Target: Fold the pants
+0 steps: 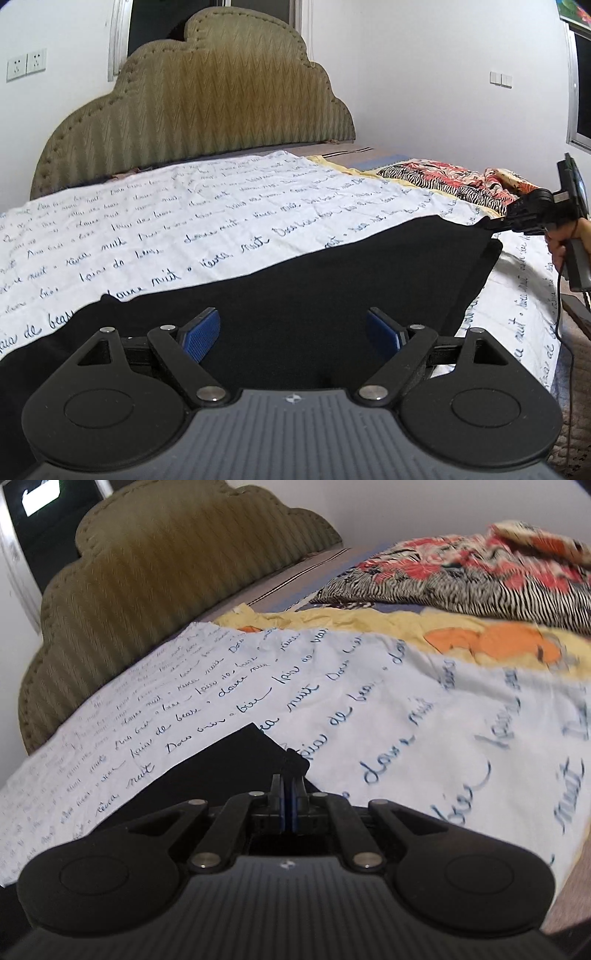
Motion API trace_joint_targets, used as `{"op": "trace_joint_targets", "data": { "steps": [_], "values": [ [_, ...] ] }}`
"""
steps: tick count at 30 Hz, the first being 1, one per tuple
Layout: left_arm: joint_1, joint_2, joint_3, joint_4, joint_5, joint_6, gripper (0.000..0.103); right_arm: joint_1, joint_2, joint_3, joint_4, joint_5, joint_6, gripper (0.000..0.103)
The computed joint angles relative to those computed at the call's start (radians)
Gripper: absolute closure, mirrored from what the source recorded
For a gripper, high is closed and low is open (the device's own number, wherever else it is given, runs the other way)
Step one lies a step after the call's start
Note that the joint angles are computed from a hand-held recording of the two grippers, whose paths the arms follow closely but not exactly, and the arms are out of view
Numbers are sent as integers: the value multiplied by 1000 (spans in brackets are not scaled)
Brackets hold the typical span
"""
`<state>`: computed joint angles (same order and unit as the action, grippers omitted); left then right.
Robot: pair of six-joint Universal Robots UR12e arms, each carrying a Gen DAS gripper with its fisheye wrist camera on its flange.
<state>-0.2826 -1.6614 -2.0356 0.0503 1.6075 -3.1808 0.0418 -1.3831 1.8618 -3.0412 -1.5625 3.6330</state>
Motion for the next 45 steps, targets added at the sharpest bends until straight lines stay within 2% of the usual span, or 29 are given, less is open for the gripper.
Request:
{"op": "trace_joint_targets", "data": {
  "steps": [3, 5, 7, 10, 11, 13, 14, 15, 16, 17, 19, 21, 22, 24, 26, 27, 29, 32, 34, 36, 38, 41, 45],
  "values": [
    [-5, 3, 3, -9, 12, -2, 17, 4, -14, 26, -67, -5, -7, 99],
    [-13, 0, 7, -23, 42, 1, 17, 5, -24, 35, -63, -18, -29, 99],
    [-17, -1, 12, -42, 71, -8, 17, 3, -27, 33, -18, -32, -41, 99],
    [-13, 10, 15, -83, 101, -41, 17, 5, -22, 14, 102, -37, -71, 96],
    [-10, 17, 12, -96, 112, -48, 17, 17, -19, 13, 101, -78, -86, 87],
    [-13, 28, 10, -132, 170, -55, 17, 52, -15, 18, 52, -214, -119, 73],
    [-16, 31, 13, -155, 206, -58, 17, 75, -10, 21, 11, -305, -134, 72],
    [-17, 32, 15, -179, 238, -64, 17, 93, -7, 29, -41, -356, -165, 72],
    [-15, 34, 16, -202, 254, -70, 17, 109, -6, 37, -98, -365, -217, 72],
    [-13, 34, 19, -229, 265, -81, 17, 124, -8, 45, -140, -333, -288, 72],
    [-10, 36, 27, -280, 272, -107, 17, 140, -16, 52, -163, -192, -423, 73],
    [-12, 38, 32, -317, 262, -90, 17, 161, -8, 46, -172, -76, -541, 67],
    [-18, 36, 31, -319, 273, -74, 17, 172, 1, 37, -168, -45, -582, 59],
    [-38, 32, 27, -317, 319, -39, 17, 197, 18, 11, -91, -63, -636, 58],
    [-50, 34, 17, -299, 347, 1, 17, 196, 20, -2, 36, -61, -655, 60],
    [-55, 35, 14, -288, 353, 18, 17, 190, 11, 11, 52, -46, -652, 60],
    [-66, 27, 22, -271, 354, 36, 17, 174, -12, 43, 14, -22, -618, 60],
    [-80, 6, 46, -244, 328, 36, 17, 140, -40, 90, -113, -24, -496, 59],
    [-86, -10, 59, -234, 305, 36, 17, 113, -44, 100, -151, -76, -382, 58],
    [-89, -21, 69, -264, 285, 36, 17, 72, -52, 107, -132, -87, -237, 58],
    [-94, -28, 73, -298, 274, 30, 17, 26, -57, 115, -105, -44, -88, 56],
    [-99, -26, 64, -283, 273, 30, 17, -28, -50, 127, -92, 70, 75, 56],
    [-88, -13, 68, -301, 235, 7, 17, -63, -15, 142, -205, 169, 278, 55]
  ]
}}
